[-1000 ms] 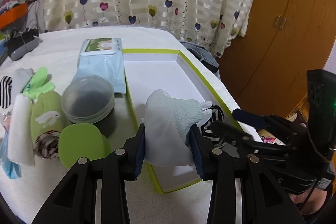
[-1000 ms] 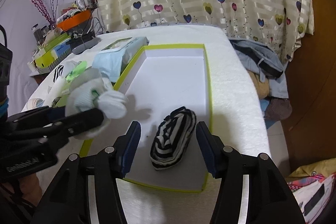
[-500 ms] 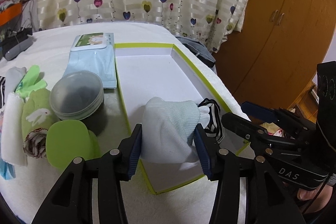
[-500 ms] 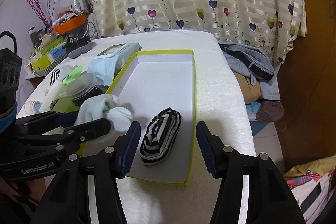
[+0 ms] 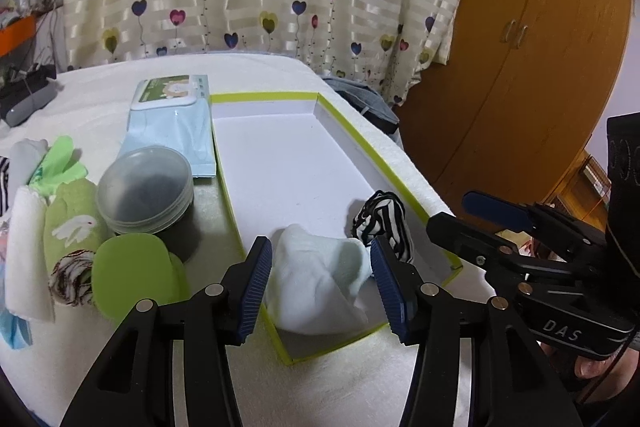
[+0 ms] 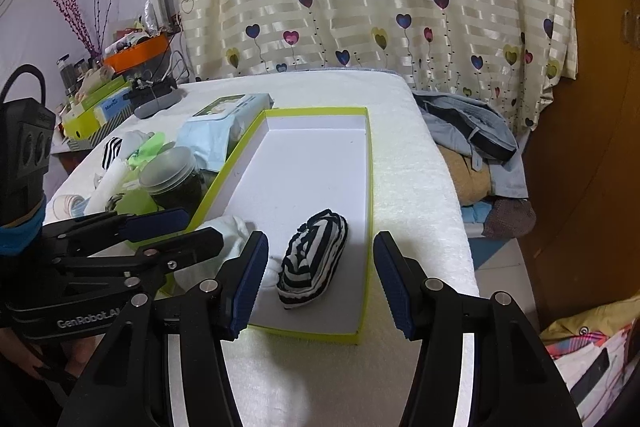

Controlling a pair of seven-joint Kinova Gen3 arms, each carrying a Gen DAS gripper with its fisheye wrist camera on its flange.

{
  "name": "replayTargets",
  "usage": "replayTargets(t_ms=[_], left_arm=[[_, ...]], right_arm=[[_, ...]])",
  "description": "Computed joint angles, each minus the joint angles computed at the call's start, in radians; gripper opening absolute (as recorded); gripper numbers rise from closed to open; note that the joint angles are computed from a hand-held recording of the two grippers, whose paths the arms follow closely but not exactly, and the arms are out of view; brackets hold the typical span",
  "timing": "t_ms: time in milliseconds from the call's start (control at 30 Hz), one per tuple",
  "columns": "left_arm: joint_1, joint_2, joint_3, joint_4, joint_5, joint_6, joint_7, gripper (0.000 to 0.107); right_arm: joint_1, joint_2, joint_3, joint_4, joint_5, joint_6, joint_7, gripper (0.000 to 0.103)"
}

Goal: Organize soft objects
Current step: 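Lower the light-blue sock into the white box and open the left gripper, then move both tools back toward the remaining soft items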

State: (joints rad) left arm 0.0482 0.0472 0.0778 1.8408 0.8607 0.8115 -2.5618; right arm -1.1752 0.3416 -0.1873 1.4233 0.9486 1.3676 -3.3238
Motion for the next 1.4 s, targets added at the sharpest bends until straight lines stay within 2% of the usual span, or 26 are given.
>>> replayTargets(t_ms=[600,1000,1400], left_arm=[[-0.052,-0.123,-0.105,0.086,0.096,0.062,-0.094,0.050],[-0.106,-0.168,-0.173,0.133,0.111,0.090,-0.116,0.050],[-0.200,-0.174,-0.240,0.163,0.157,0.121,-0.158,0.050]], right_arm=[[-0.051,0.035,0.014,-0.076,0.030,-0.003,0.038,0.056],[-0.086,0.079,0.036,-0.156,0.018,-0.056,0.129,0.056],[-0.119,0.147,0.087,-0.272,-0.025,-0.128,0.265,0.056]])
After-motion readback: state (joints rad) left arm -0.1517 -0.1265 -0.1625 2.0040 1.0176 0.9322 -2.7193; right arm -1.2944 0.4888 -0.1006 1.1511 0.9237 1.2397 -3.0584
